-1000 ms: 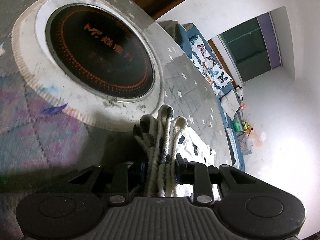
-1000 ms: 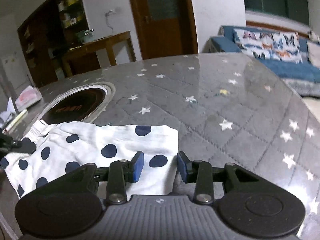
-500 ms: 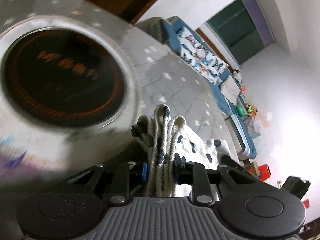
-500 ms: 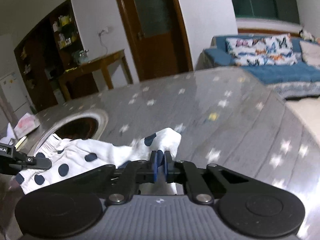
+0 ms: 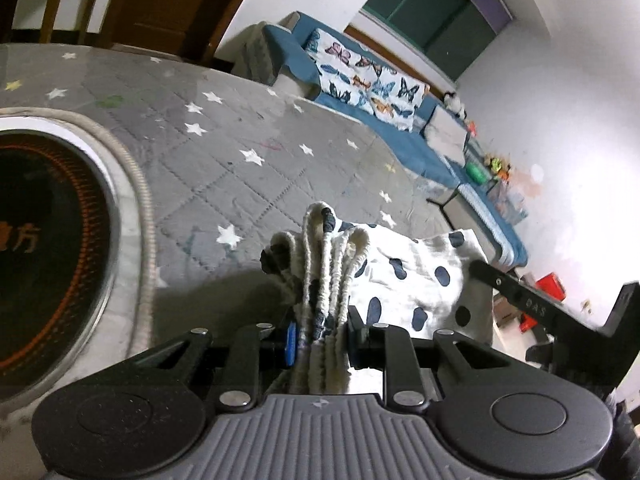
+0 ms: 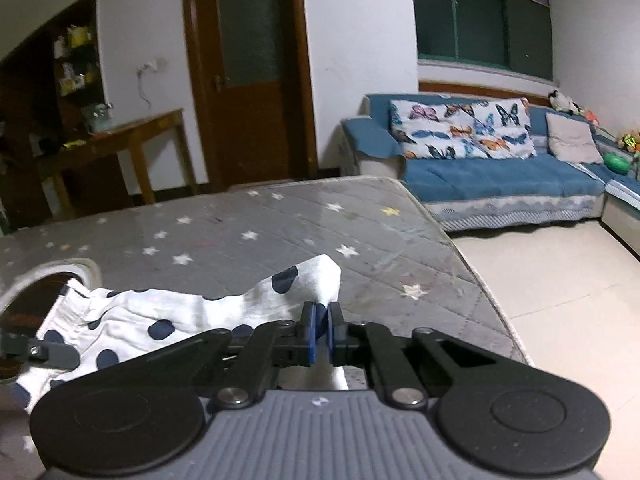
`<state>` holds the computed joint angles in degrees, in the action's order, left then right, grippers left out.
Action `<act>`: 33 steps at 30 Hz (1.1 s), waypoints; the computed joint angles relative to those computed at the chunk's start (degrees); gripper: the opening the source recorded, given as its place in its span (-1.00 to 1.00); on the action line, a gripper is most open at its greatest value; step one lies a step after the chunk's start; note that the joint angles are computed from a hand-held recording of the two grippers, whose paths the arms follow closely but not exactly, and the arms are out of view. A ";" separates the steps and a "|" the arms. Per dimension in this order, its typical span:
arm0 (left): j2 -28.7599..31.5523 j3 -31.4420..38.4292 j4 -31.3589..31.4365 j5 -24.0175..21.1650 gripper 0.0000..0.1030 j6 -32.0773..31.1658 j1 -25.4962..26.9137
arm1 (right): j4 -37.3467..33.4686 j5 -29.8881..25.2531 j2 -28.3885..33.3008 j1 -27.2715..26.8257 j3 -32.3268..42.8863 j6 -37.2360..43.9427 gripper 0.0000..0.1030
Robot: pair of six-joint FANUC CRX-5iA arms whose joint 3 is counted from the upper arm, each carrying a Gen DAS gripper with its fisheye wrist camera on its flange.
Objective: Fold clothes
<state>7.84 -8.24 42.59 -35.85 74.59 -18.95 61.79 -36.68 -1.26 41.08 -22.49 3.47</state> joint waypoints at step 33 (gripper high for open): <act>-2.13 6.26 -19.22 -0.86 0.15 7.74 -1.26 | -7.24 -1.13 -3.15 7.25 -3.02 5.78 -0.19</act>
